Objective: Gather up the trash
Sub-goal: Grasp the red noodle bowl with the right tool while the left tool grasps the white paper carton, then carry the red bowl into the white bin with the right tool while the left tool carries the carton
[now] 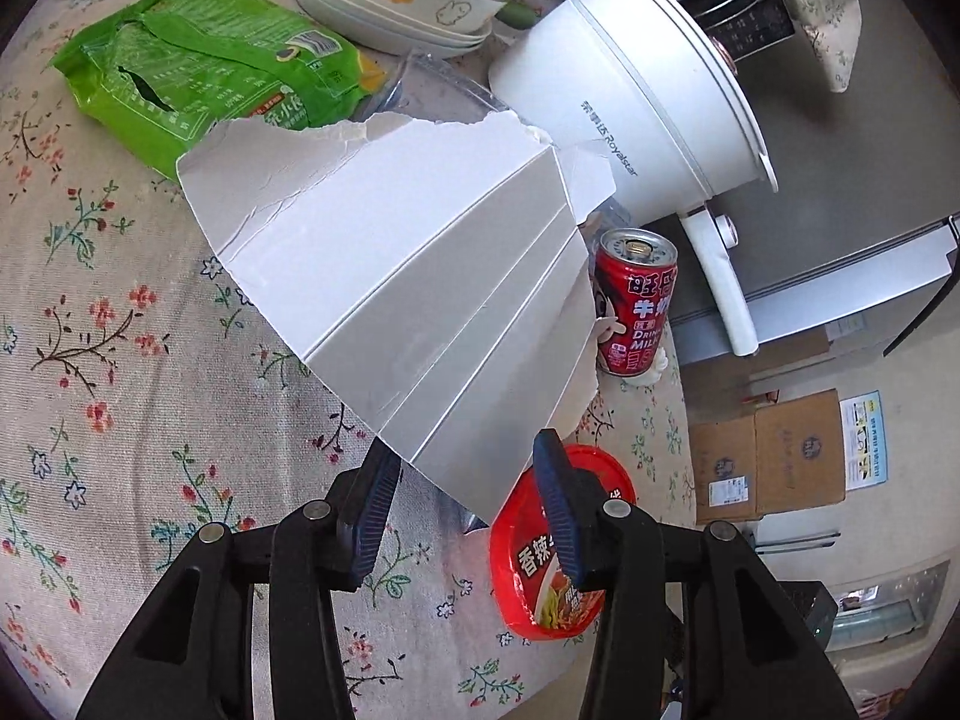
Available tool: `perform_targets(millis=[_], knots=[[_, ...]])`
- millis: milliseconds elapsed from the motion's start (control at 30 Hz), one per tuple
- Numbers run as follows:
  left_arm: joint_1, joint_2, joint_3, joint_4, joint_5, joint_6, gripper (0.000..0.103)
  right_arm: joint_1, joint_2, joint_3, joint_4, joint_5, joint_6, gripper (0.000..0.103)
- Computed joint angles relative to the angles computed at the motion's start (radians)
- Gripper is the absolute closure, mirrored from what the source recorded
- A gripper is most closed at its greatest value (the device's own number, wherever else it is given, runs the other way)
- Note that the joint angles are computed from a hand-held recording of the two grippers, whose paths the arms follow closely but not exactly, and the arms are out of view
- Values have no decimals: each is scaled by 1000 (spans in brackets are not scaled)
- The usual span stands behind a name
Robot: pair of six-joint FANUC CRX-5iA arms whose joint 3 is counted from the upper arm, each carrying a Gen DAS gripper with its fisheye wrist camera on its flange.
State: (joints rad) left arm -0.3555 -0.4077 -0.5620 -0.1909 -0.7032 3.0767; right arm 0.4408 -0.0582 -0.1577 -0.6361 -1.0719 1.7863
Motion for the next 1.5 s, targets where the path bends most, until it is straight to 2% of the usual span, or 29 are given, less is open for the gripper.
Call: perform_targets(millis=[100,133,167,233,300,367,500,633,733,867,1200,1367,1500], knots=[[-6,12,1,-31,7,44,60,40,-9,-16,43,32,4,55],[-17,16,10,-57,3,63,69,53,-13,-22,60,42,5,56],[-27,20,21,-76,-4,71,74,64,-17,-28,76,53,5,58],[-59,32,54,-130,-26,95,84,67,-13,-24,74,40,18,70],[-96,53,102,-178,-72,86,89,64,-5,-17,69,19,24,85],[-126,65,130,-208,-99,91,93,65,-11,-23,71,23,28,86],[-117,40,105,-164,-58,77,97,26,-10,-8,15,-18,49,92],[-160,32,135,-204,-122,102,100,-13,-16,3,-38,-60,65,95],[-185,12,144,-229,-142,116,103,-37,-31,5,-63,-78,73,96],[-226,-6,163,-277,-194,144,103,-63,-52,8,-91,-101,92,96],[-305,-46,189,-350,-273,180,103,-105,-109,-1,-95,-105,81,96],[-414,-47,243,-479,-355,261,103,-172,-111,19,-137,-144,93,96],[-477,-57,256,-554,-369,325,103,-216,-115,28,-154,-165,96,96]])
